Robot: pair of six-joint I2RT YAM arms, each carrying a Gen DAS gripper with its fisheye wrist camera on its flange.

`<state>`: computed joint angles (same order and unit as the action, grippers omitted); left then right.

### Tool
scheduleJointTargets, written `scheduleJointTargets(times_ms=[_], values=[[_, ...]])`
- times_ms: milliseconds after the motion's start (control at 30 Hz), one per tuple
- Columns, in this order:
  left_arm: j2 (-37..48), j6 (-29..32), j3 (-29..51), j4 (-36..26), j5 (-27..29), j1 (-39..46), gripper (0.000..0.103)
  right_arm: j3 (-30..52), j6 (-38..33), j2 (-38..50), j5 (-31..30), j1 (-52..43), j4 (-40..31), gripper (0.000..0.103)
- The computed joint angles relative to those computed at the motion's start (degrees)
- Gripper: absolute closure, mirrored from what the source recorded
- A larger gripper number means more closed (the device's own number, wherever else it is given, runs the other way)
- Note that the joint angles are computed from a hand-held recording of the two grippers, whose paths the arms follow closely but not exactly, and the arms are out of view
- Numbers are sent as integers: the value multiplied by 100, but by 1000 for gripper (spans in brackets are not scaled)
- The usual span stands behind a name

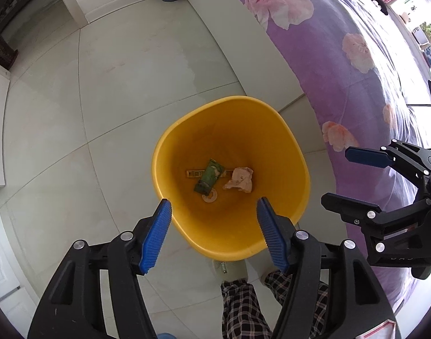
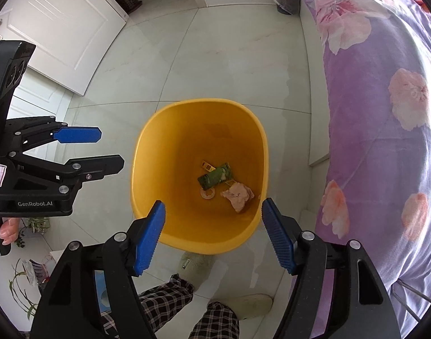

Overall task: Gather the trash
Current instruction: 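Carry the green packet and white paper to the yellow bin and release, then move both open tools back over the table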

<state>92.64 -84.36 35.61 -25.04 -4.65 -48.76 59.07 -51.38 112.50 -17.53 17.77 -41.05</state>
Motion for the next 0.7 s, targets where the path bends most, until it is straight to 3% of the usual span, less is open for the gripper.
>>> scheduleJointTargets(times_ms=[367,700], values=[[-819,-208,877,-1831,-380,-330,40,155,-213,-1153,-257,-379,-1086,32],[-780,-240,2800,-3815,-898,-984,40,536,-891,-2913,-747,-1581,-2826,32]])
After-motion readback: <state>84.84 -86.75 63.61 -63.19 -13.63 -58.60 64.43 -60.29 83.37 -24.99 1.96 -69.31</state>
